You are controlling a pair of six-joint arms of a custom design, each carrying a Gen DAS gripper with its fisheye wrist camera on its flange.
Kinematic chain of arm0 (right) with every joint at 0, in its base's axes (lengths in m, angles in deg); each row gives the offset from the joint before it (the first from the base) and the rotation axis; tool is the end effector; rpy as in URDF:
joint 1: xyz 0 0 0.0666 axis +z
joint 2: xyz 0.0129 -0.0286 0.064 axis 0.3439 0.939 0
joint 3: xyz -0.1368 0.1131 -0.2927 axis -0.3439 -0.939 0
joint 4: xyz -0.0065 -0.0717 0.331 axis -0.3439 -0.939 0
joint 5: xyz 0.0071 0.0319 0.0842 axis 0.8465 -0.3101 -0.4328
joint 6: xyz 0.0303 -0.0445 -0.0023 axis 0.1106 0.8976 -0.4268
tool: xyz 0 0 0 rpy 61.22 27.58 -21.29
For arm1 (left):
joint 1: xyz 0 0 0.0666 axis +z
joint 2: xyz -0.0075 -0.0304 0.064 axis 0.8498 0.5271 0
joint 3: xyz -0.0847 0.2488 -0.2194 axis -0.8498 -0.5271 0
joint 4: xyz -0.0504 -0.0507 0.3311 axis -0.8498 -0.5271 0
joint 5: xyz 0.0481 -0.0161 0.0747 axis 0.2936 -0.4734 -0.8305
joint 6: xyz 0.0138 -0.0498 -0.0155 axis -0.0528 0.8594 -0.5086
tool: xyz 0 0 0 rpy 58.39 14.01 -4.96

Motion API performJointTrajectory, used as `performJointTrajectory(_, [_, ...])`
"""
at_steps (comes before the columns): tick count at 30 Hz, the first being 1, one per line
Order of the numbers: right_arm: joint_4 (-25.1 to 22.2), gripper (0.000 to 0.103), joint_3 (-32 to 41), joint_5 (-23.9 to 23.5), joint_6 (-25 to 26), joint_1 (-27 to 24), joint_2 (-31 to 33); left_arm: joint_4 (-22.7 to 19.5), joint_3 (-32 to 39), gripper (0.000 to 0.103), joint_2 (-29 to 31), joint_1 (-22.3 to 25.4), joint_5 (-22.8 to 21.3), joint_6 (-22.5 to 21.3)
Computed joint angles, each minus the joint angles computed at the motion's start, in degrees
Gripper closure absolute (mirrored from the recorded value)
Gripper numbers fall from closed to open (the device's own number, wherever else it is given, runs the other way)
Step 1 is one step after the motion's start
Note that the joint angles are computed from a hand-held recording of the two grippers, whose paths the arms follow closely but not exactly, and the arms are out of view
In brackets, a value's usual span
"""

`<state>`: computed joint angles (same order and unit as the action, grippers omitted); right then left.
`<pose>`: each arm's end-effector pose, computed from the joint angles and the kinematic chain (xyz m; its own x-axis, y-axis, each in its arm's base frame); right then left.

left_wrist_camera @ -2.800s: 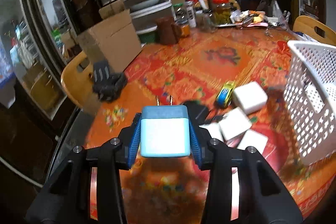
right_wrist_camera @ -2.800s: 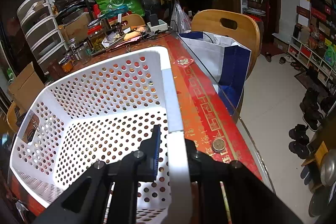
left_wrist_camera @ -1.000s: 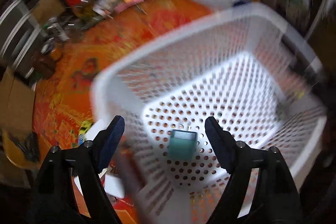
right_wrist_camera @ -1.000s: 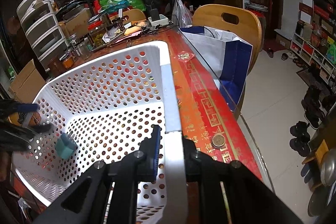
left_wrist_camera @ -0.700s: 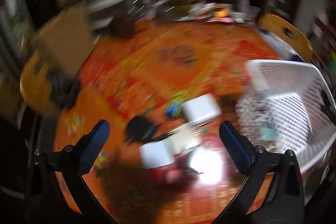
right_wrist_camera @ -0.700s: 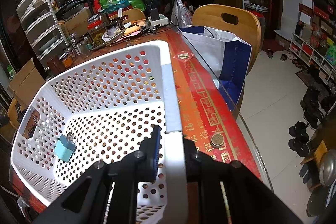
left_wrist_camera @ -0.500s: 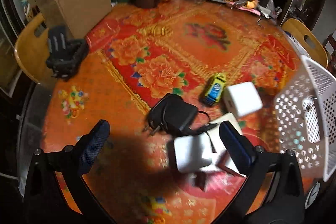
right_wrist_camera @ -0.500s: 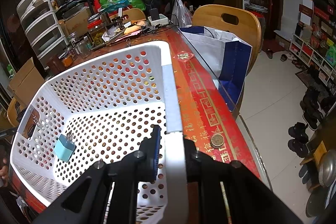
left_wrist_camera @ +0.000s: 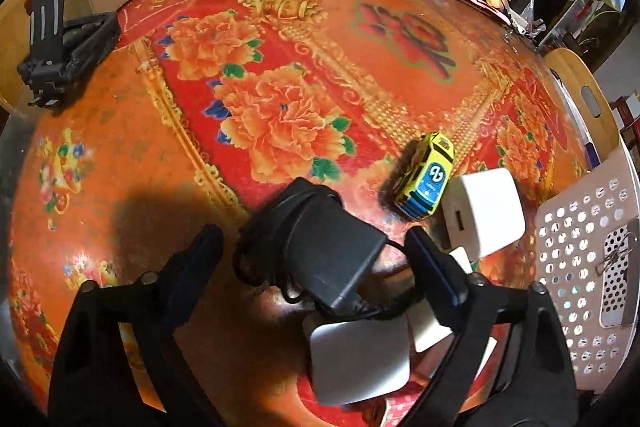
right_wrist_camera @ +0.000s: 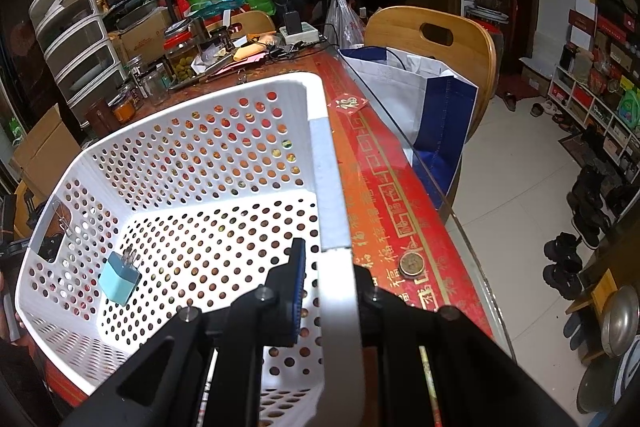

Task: Organize rigid objects
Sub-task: 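Grasp the black power adapter with cable using the left tool, then carry the black adapter into the basket with the left tool and release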

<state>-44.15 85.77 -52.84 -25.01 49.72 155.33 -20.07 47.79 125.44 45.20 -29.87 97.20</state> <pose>0.3851 0.2120 0.4817 -0.7634 0.0067 -0.6459 -0.1134 0.9830 0.1442 0.3580 -0.0793 0.4227 -0.7945 -0.4571 -0.3998 -0.4081 0.8894 -0.2058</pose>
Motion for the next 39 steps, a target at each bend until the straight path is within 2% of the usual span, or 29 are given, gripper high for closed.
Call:
performJointTrajectory(4, [0.07,0.091,-0.08,0.00,0.03,0.02,-0.03,-0.67,1.47,0.033,0.82,-0.61,-2.18,0.28])
performJointTrajectory(18, [0.00,0.091,-0.03,0.02,0.04,0.08,-0.01,-2.95,5.29,0.034,-0.94,-3.57,-10.76,0.65])
performJointTrajectory(28, [0.10,0.091,0.11,-0.15,0.05,0.19,0.09,-9.07,14.76,0.034,1.35,-7.25,-17.79,-0.20])
performJointTrajectory(39, [0.67,0.091,0.13,-0.96,0.94,-0.21,0.40,-15.04,29.83,0.034,7.69,-15.26,-22.92,-0.94])
